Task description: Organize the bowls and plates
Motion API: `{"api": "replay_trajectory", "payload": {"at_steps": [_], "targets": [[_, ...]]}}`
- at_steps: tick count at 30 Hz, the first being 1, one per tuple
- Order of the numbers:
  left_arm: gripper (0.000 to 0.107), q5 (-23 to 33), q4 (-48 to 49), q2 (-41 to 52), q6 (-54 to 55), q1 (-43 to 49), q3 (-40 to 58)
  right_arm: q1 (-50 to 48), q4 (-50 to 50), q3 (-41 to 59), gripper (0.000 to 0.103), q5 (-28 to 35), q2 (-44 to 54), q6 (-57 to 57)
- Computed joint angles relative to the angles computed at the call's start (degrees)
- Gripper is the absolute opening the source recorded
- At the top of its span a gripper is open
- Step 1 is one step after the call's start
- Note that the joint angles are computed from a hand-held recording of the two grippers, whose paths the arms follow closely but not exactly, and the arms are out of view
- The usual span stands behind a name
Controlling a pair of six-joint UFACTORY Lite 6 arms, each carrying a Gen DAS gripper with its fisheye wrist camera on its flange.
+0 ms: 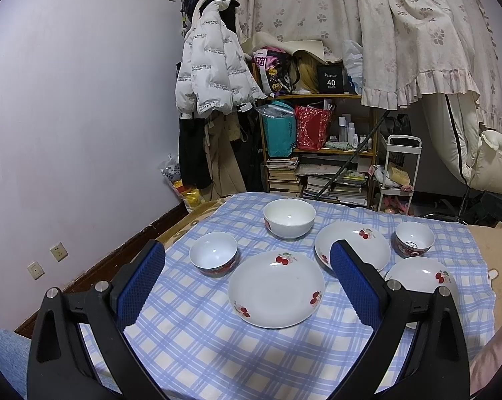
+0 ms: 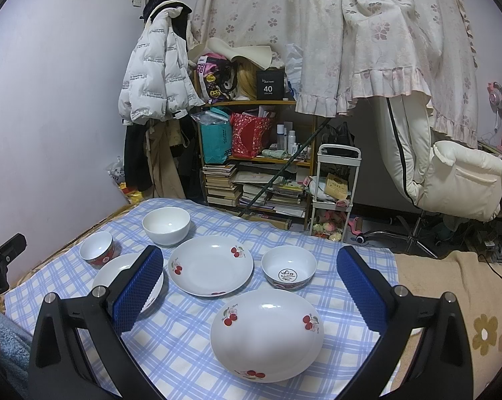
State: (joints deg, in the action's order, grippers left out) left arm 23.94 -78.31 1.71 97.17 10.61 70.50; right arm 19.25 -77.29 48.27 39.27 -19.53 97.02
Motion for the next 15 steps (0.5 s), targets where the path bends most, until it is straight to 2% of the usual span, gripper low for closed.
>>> {"api": "replay_trajectory", "payload": {"at_steps": [15], "targets": [[0.098,0.0,-3.0,0.6,3.3,0.1,-1.5,-0.3,-0.2,-0.2,0.103,-0.5,0.0,0.2]]}}
